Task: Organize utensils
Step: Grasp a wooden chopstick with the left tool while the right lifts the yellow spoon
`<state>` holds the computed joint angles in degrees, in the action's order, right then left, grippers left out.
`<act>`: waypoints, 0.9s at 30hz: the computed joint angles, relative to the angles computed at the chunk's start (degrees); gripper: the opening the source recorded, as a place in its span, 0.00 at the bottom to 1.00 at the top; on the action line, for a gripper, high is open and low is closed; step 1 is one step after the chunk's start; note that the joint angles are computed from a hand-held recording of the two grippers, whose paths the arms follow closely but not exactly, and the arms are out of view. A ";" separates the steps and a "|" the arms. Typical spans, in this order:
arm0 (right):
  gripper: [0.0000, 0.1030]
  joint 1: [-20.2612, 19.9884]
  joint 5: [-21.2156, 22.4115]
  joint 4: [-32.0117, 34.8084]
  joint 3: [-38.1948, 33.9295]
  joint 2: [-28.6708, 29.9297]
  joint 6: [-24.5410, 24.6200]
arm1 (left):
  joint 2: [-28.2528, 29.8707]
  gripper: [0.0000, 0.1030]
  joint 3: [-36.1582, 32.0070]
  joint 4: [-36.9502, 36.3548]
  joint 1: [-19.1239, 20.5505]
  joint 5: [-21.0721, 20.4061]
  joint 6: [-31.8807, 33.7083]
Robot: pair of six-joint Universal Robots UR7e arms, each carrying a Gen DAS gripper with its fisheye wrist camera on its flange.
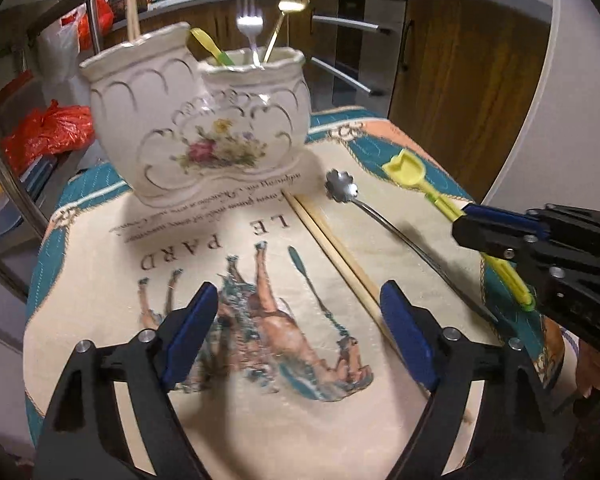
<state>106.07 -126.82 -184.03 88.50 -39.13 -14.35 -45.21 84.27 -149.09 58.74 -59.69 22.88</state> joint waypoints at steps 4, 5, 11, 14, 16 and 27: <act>0.11 -0.30 0.77 -1.27 1.12 -0.58 0.13 | 0.96 0.74 0.03 0.56 -0.63 2.05 -0.59; 0.11 -0.33 0.98 -1.61 1.39 -0.70 0.17 | 1.03 0.74 0.24 -0.03 -0.74 2.37 -0.57; 0.11 -0.40 2.11 -2.96 1.82 -0.79 -0.08 | 1.13 0.71 0.22 0.09 -0.74 3.24 -2.24; 0.11 -0.40 2.34 -3.31 1.96 -0.78 -0.04 | 1.98 0.71 -0.16 -0.98 -1.24 5.10 -1.28; 0.11 -0.42 2.31 -3.39 1.92 -0.64 0.11 | 2.32 0.66 -0.61 -0.89 -1.38 5.64 -1.22; 0.11 0.18 2.08 -3.11 2.09 -0.67 0.00 | 1.14 0.07 -4.91 9.98 0.77 -0.38 4.68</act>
